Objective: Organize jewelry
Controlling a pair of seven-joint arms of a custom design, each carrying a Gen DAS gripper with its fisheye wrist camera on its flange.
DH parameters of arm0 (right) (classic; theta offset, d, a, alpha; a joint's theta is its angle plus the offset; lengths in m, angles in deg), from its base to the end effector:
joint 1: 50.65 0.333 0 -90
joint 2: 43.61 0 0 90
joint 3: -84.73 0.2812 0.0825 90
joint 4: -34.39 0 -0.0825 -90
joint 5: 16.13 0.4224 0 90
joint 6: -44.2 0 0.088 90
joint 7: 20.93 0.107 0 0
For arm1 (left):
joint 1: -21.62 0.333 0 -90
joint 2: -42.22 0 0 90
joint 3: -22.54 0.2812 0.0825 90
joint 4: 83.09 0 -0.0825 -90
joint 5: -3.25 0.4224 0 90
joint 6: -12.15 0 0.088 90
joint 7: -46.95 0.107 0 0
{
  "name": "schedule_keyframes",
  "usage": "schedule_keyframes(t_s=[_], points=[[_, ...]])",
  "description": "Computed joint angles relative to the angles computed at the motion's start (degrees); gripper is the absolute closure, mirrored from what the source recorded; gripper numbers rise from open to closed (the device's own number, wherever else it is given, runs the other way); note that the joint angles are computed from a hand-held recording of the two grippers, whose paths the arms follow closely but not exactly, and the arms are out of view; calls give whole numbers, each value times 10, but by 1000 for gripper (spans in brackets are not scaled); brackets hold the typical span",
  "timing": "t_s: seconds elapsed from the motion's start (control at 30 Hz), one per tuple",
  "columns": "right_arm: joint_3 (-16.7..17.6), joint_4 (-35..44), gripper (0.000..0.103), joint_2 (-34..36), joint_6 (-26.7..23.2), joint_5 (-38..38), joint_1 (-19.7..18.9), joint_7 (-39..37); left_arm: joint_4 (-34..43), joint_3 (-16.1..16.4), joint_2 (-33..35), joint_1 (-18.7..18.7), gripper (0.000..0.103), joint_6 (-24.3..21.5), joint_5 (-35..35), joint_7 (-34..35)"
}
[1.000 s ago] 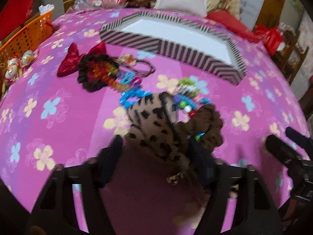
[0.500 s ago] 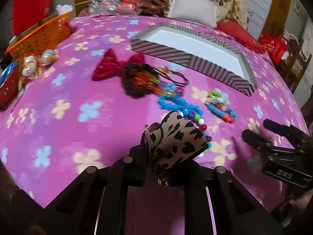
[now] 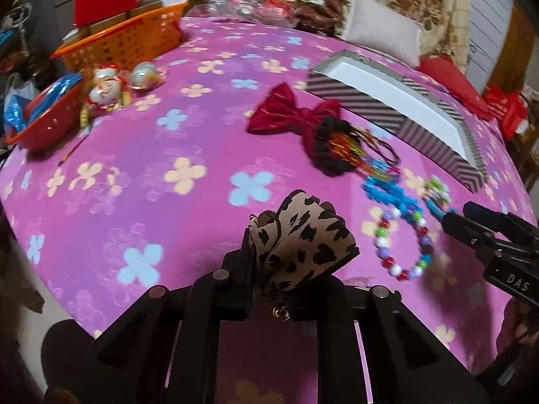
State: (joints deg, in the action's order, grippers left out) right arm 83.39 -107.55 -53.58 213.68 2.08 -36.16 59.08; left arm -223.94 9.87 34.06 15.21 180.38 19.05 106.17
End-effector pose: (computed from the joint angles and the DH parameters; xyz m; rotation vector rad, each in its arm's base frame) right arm 0.5253 0.1013 0.3692 -1.8826 1.6867 -0.4289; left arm 0.5052 -0.1928 0.3572 -1.8458 1.9521 -0.7127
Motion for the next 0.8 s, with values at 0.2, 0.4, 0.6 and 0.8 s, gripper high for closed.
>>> schedule_keyframes(t_s=[0.2, 0.4, 0.6, 0.8], points=[[6, 81, 49, 73, -11, 32, 7, -47, 8, 10, 14, 2, 90, -5, -16, -1], [33, 157, 53, 143, -26, 23, -16, -64, 16, 14, 25, 3, 89, -7, -22, -1], [52, 200, 73, 184, -51, 29, -38, -73, 23, 17, 37, 4, 88, -4, -22, 1], [70, 210, 95, 185, -76, 109, -62, -131, 28, 18, 44, 5, 87, 5, -4, -8]])
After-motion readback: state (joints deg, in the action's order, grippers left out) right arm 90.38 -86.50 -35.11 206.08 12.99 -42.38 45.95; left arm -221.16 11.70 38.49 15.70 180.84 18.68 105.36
